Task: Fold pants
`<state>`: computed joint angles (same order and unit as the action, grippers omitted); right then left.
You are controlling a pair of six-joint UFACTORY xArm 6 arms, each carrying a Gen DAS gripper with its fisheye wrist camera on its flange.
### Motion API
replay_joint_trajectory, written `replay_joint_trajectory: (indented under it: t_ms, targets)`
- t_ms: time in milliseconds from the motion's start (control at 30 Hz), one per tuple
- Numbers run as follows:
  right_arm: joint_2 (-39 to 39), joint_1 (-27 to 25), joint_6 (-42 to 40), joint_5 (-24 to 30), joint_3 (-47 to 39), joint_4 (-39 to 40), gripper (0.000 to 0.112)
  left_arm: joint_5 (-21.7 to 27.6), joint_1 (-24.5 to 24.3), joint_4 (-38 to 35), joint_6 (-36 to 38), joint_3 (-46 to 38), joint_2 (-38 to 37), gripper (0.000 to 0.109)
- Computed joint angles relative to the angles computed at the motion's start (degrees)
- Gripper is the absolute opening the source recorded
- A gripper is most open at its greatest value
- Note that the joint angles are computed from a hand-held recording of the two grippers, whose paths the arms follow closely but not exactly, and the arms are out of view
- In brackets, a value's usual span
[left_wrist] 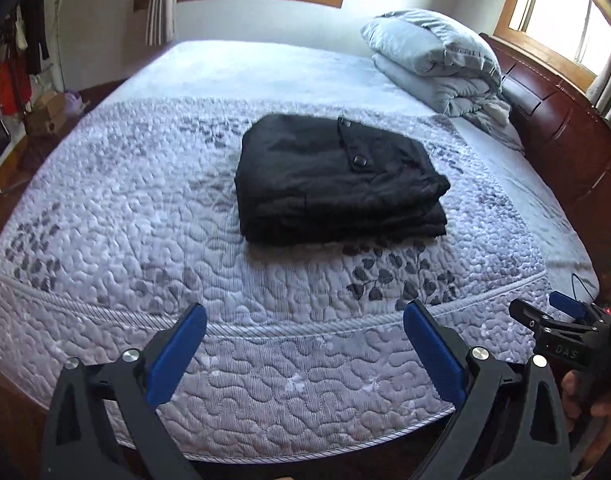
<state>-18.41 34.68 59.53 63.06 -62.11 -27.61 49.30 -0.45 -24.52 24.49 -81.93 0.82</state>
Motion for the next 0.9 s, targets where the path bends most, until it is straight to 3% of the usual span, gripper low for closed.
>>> replay_joint_trajectory:
  t_ms: [567, 900]
  targets:
    - [-1.13, 5.64, -0.28, 6.91, -9.47, -4.75, 0.1, -0.64, 0.13, 0.42, 0.11, -0.36, -7.15, 0.099]
    - [-2.06, 6.15, 0.58, 7.29, -9.53, -3.69, 0.1, -1.31, -0.67, 2.91, -0.79, 0.98, -9.47, 0.099]
